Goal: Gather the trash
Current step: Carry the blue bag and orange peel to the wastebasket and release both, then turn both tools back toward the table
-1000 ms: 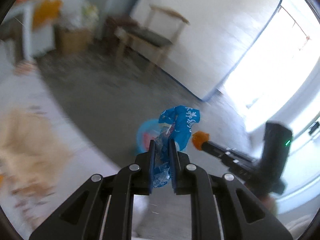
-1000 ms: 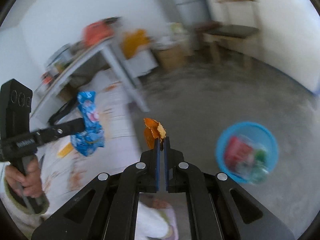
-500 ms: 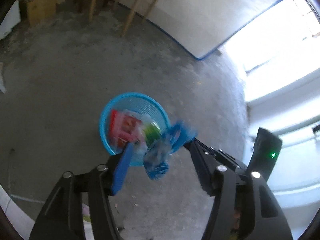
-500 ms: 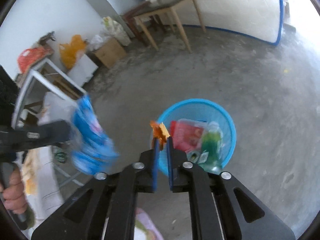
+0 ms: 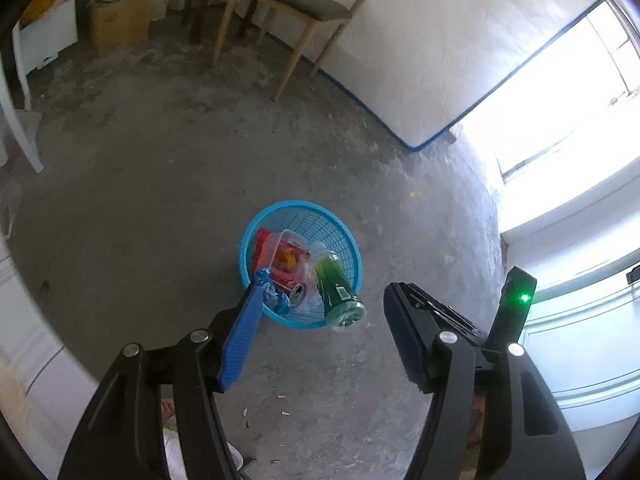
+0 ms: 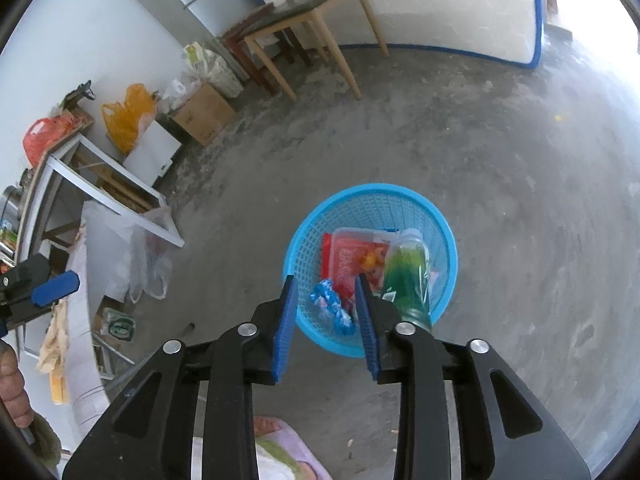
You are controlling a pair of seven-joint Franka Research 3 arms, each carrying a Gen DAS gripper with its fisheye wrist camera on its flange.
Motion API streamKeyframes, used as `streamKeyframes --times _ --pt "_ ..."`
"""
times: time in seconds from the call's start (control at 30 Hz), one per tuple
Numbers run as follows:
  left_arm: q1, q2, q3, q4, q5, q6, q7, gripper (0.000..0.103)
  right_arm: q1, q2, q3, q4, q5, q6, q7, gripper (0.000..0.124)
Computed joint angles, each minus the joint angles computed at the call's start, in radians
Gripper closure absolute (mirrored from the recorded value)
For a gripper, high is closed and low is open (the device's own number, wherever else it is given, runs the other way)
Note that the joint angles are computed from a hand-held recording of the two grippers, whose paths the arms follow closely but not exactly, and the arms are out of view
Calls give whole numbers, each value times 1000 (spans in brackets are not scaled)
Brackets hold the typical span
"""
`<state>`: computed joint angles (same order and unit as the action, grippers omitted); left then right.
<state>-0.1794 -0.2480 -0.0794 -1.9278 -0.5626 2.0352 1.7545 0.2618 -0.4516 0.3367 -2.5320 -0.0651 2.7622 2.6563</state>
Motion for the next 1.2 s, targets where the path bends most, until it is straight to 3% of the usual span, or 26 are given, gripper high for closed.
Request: streamKeyframes --times 0.23,0.4,0.6,0.73,0.87,1.07,1.2 --pt "13 -216 83 -138 -43 -13 58 38 23 -40 31 46 -14 -11 -9 73" --pt "34 -423 141 -289 39 17 104 36 45 -1 47 121 -33 7 -59 60" --pt "104 -671 226 -443 203 53 105 35 147 175 23 314 -18 10 -221 56" --pt "184 -792 286 -517 317 78 73 32 232 315 2 468 -2 6 -336 51" --pt "238 -793 356 -510 390 85 54 32 325 478 -26 658 61 -29 -489 49" --pt "302 -757 425 -489 438 161 56 32 453 716 -68 1006 -44 -171 -605 36" --pt "309 -741 454 -489 415 178 53 32 523 866 -108 1223 -51 -281 -674 35"
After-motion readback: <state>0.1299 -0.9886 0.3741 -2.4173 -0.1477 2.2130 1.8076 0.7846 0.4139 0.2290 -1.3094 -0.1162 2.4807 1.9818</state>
